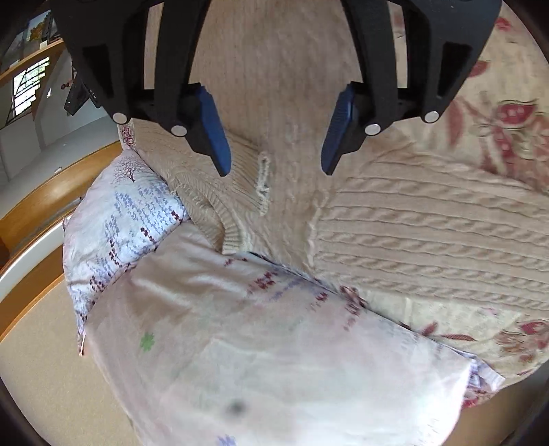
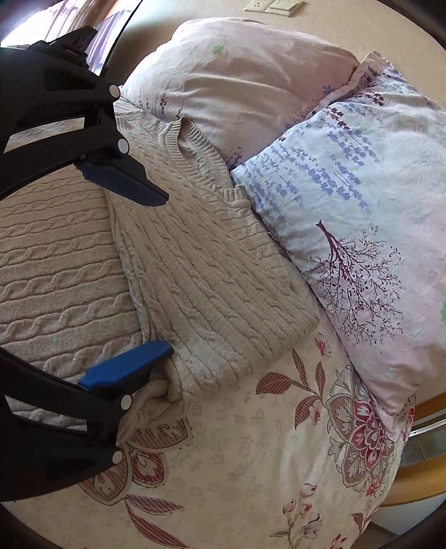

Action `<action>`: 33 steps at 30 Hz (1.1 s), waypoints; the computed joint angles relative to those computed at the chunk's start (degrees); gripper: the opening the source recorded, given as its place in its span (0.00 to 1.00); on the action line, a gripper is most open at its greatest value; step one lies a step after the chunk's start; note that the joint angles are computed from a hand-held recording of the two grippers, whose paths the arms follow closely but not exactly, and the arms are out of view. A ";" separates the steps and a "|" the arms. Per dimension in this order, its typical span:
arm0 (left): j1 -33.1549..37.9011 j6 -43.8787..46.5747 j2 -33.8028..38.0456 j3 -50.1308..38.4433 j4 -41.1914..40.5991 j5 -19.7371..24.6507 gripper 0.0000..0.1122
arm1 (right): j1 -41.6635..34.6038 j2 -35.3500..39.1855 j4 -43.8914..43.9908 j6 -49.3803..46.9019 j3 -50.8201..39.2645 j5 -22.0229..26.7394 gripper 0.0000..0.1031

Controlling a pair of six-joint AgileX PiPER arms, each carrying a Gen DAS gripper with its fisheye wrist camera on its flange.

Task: Fold small clothes

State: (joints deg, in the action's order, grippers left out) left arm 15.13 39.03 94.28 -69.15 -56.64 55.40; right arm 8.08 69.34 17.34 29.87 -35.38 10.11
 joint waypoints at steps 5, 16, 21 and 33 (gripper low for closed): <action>15.53 -0.19 -0.30 0.97 1.72 2.11 0.49 | 0.17 -1.10 11.31 -11.04 1.29 0.04 0.88; 24.19 -13.59 8.61 -4.45 1.98 -0.90 0.47 | -0.17 -3.30 36.67 -35.15 3.22 2.00 0.88; 25.05 -16.83 11.39 -6.16 -1.91 -4.82 0.34 | -0.17 -5.40 38.22 -37.08 4.35 1.65 0.88; 22.90 -9.53 8.14 -3.77 -19.25 0.58 0.06 | 0.64 -9.56 29.25 -31.18 6.11 -0.78 0.88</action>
